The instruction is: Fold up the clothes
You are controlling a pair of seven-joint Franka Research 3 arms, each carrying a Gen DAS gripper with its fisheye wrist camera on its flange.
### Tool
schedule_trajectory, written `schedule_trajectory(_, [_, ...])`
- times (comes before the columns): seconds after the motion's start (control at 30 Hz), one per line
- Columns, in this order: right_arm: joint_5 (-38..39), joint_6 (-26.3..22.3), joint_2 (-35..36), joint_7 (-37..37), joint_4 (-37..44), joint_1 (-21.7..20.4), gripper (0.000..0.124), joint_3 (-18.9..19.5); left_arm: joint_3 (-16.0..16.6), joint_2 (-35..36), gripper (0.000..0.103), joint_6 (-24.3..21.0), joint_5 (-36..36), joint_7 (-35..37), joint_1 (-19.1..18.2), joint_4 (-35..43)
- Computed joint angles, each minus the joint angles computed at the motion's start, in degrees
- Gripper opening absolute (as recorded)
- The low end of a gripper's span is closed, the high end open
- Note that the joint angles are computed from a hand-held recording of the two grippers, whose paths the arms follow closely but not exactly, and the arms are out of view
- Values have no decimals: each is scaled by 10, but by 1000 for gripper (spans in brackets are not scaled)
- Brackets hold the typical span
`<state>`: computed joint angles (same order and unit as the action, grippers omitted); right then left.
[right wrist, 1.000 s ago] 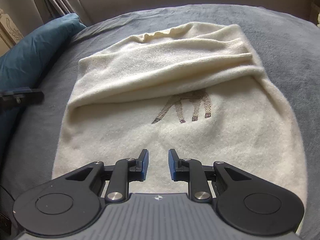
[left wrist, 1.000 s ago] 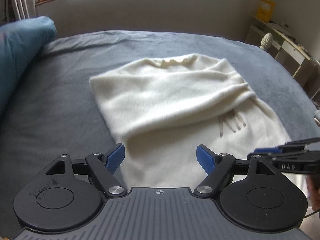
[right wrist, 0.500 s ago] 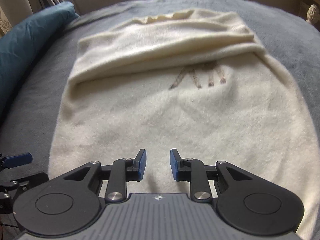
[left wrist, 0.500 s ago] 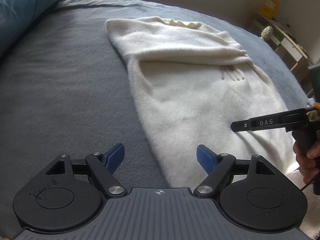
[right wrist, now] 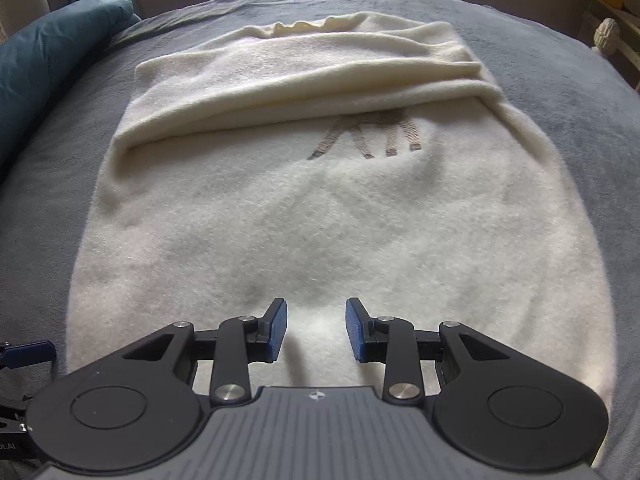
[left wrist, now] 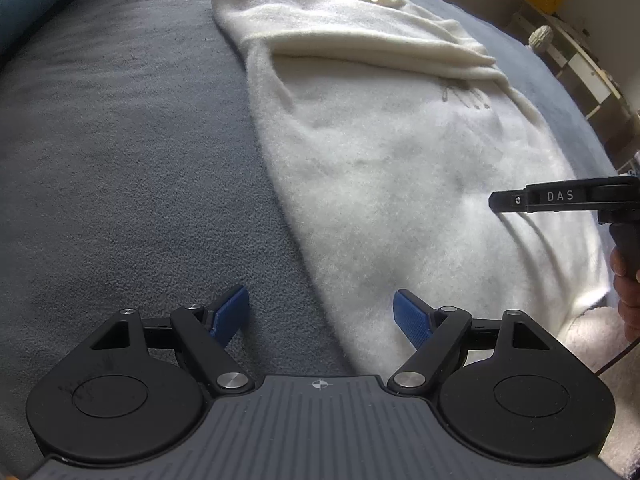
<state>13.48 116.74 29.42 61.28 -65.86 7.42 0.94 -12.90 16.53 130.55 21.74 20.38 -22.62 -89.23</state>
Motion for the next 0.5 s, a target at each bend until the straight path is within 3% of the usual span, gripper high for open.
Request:
schedule_trajectory(0.23, [21, 6, 0, -11, -18, -12, 37, 3, 0, 22, 83, -35, -7, 5, -8, 36])
schedule_trajectory(0.5, [25, -5, 6, -12, -6, -14, 37, 3, 0, 24, 85, -37, -18, 4, -6, 40])
